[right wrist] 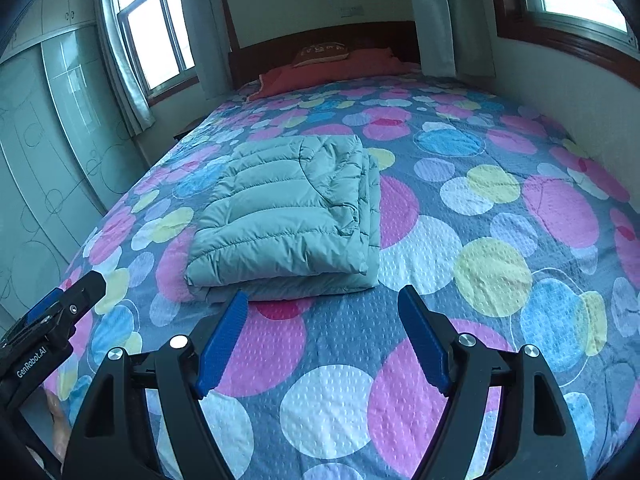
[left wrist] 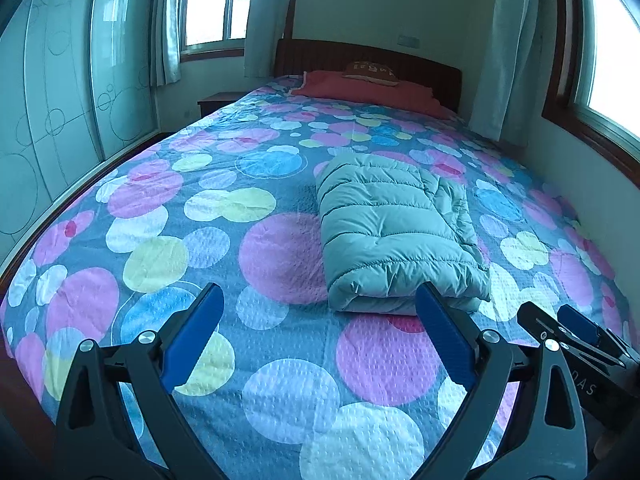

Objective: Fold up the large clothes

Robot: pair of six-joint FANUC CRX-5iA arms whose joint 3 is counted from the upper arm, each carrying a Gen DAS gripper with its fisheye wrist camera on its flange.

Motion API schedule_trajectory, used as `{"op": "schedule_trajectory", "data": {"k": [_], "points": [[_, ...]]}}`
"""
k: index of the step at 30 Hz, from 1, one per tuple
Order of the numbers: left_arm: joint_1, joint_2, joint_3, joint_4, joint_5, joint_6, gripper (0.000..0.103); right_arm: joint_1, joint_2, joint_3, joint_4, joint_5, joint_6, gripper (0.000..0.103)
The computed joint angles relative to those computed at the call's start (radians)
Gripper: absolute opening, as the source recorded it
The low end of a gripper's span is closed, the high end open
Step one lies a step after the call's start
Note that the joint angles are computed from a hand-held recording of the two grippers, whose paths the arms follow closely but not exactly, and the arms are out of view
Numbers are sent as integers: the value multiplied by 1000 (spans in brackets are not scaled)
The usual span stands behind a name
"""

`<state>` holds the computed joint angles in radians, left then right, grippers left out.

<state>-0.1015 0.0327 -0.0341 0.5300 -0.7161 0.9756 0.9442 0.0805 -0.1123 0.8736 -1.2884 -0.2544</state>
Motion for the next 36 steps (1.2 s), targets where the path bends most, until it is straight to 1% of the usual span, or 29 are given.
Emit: {"op": "schedule_trajectory", "data": {"k": [3, 7, 10, 36], "points": [[2, -11, -8, 5, 1, 0, 96, 15, 15, 25, 18, -29, 21, 77], [2, -20, -14, 2, 6, -4, 96, 26, 25, 35, 35, -45, 30, 77], [2, -22, -9, -20, 4, 19, 96, 28, 29, 38, 37, -43, 30, 77], [9, -20, -18, -10, -6, 5, 96, 31, 39, 49, 35, -47, 40, 77]]}}
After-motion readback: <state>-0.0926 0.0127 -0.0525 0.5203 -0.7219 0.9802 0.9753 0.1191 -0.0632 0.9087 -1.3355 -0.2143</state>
